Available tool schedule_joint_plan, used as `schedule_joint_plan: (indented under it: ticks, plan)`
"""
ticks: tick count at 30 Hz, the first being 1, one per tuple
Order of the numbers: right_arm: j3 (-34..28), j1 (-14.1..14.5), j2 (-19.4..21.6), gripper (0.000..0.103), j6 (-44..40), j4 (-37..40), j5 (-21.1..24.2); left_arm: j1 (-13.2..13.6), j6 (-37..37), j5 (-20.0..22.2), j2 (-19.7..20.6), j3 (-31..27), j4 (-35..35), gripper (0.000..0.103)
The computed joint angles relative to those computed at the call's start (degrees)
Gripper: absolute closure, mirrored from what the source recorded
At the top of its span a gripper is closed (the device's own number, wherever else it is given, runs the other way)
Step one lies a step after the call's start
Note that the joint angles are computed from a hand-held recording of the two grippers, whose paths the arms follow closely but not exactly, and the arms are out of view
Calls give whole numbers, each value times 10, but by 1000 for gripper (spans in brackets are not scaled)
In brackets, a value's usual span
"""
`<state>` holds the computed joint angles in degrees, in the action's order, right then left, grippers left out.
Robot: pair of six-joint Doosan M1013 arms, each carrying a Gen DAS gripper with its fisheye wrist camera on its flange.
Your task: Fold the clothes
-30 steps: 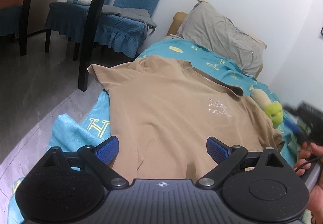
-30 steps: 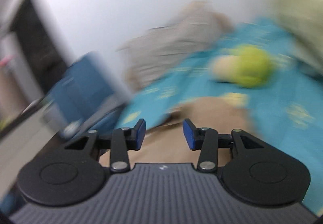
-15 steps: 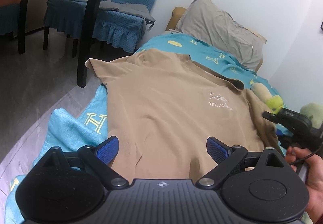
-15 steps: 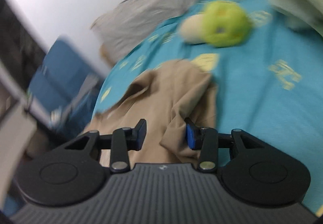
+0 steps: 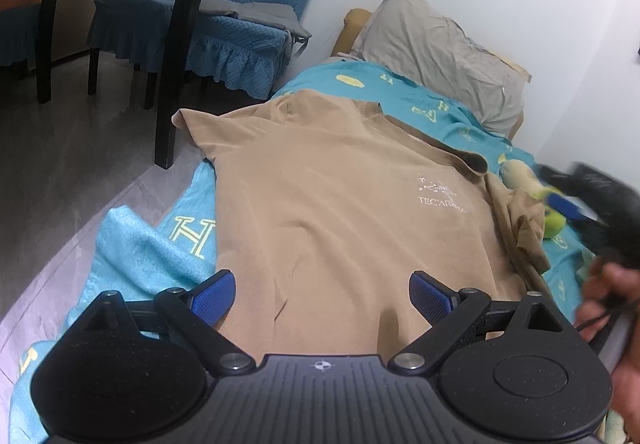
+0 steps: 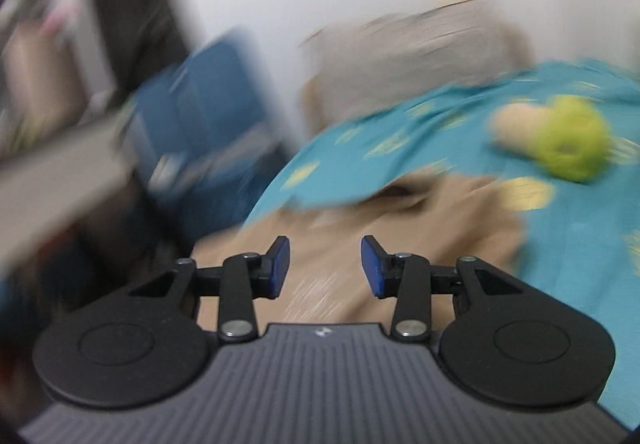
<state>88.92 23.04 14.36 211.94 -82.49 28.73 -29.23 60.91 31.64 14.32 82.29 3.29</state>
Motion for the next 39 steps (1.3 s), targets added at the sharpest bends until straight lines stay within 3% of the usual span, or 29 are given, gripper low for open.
schedule_joint_plan:
  ticks: [3, 5, 7, 10, 16, 17, 18, 23, 28, 30, 32, 34, 36, 37, 38, 39]
  plan:
    - [29, -15, -18, 60, 135, 40, 54, 1, 5, 3, 1, -1, -9, 8]
    - [45, -30, -27, 60, 175, 104, 55, 1, 8, 7, 2, -2, -13, 8]
    - [57, -42, -27, 60, 181, 143, 20, 0, 11, 10, 3, -2, -14, 8]
    - [54, -52, -17, 58, 153, 160, -52, 1, 15, 11, 4, -2, -14, 8]
    - [-3, -53, 18, 62, -119, 313, -64, 2, 16, 10, 6, -3, -18, 8]
    - [-10, -52, 22, 83, -147, 324, -55, 3, 17, 7, 6, -2, -20, 8]
    - [-20, -52, 24, 89, -176, 335, -39, 4, 18, 5, 6, -2, -23, 8]
    - [-46, -43, 18, 90, -194, 290, 80, 6, 25, -2, 7, -2, -38, 8]
    - [-72, -54, 16, 90, -317, 313, 226, 7, 33, -5, 7, -2, -45, 8]
    - [-75, -56, 16, 90, -363, 297, 266, 6, 36, -5, 8, -3, -41, 8]
    - [-54, -54, 1, 90, -357, 274, 262, 4, 38, -4, 10, -5, -35, 8]
    - [-35, -48, -14, 88, -324, 246, 257, 3, 40, -4, 10, -6, -28, 8]
    - [-21, -47, -30, 88, -290, 248, 221, 2, 42, -5, 9, -5, -25, 8]
    - [-14, -47, -38, 82, -271, 249, 202, 2, 43, -5, 9, -5, -24, 8]
    - [-8, -47, -45, 72, -247, 253, 182, 2, 44, -5, 8, -4, -24, 8]
    - [-1, -47, -51, 43, -221, 257, 162, 2, 45, -6, 7, -4, -26, 8]
